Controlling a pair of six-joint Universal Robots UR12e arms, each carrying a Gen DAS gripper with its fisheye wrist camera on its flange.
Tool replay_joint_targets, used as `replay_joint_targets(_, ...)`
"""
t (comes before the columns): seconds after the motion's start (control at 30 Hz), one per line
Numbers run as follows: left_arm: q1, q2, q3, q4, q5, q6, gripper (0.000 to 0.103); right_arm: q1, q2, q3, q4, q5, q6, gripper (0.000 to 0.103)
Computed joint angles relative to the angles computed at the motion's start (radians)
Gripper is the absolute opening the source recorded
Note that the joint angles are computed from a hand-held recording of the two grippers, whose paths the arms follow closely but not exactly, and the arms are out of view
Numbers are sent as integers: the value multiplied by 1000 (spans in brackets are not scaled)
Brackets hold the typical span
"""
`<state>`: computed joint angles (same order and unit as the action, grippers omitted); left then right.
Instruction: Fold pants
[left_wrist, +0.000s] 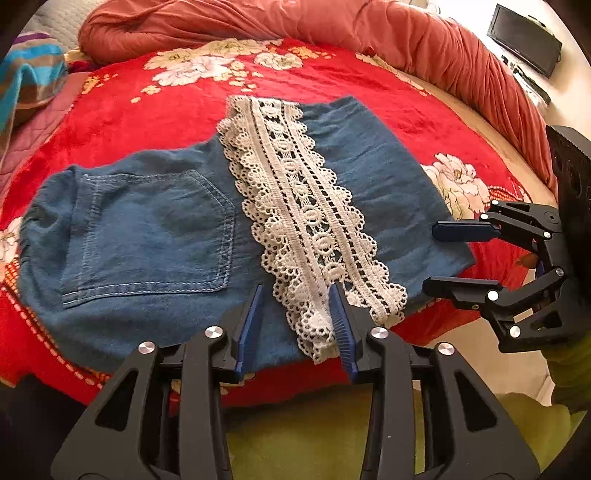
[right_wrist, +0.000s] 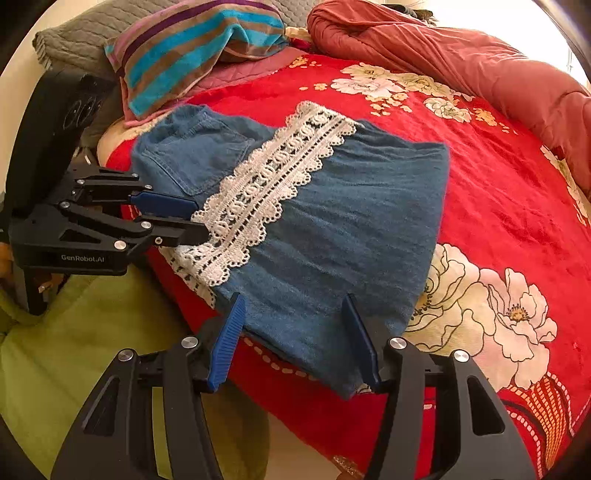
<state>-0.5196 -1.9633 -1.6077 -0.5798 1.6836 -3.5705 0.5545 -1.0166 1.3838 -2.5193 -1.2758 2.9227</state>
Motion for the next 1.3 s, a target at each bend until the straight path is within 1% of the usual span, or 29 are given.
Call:
replay_joint_targets(0.07, -1, 6, -6, 10, 5, -6, 31, 0, -2, -1, -6, -1, 6, 53)
replay_joint_targets(0.23, -7, 16, -14, 15, 31, -19, 37, 2, -3, -4, -13, -8, 14, 53)
replay_joint_targets(0.27, -7, 18, -15, 16, 34, -21, 38, 3, -3, -4, -16, -13, 17, 64)
replay_joint_targets(0.3, -8, 20, -17, 18, 37, -23, 39, 4, -4, -2, -25, -18, 21, 82)
replay_joint_targets(0.33, -8, 22, -18, 19, 40, -24, 40, 4, -6, 1, -39, -20, 28, 83)
replay_joint_targets(0.43, -9, 29, -25, 28, 51, -29, 45, 3, -9, 2, -54, -19, 36, 83)
replay_joint_targets(0.5, -10, 33, -27, 34, 62, -33, 53, 3, -11, 2, -64, -21, 41, 83)
replay_joint_targets(0.53, -12, 34, -28, 34, 68, -31, 55, 3, -11, 0, -67, -25, 45, 85)
replay_joint_targets(0.57, -14, 36, -28, 36, 77, -28, 58, 4, -11, -1, -71, -35, 53, 92)
replay_joint_targets(0.6, -16, 38, -28, 38, 84, -26, 62, 4, -11, -1, -78, -43, 61, 93)
replay_joint_targets(0.63, -18, 39, -29, 42, 90, -26, 65, 3, -11, -2, -80, -44, 69, 93)
replay_joint_targets(0.7, -21, 42, -30, 42, 109, -31, 75, 0, -10, -6, -79, -43, 86, 94)
replay_joint_targets(0.8, -22, 49, -35, 40, 134, -45, 82, 0, -10, -10, -85, -51, 93, 95)
replay_joint_targets(0.9, -19, 61, -47, 48, 145, -61, 86, 0, -11, -12, -99, -59, 98, 96)
replay_joint_targets(1.07, -13, 81, -72, 58, 165, -95, 87, -2, -7, -27, -121, -49, 123, 96)
replay_joint_targets(1.13, -10, 88, -81, 60, 172, -110, 88, -4, -5, -33, -122, -38, 133, 96)
replay_joint_targets(1.17, -9, 91, -84, 59, 175, -116, 91, -4, -2, -39, -121, -30, 137, 96)
replay_joint_targets(1.3, -5, 105, -101, 59, 184, -140, 92, -1, 6, -60, -107, -25, 136, 96)
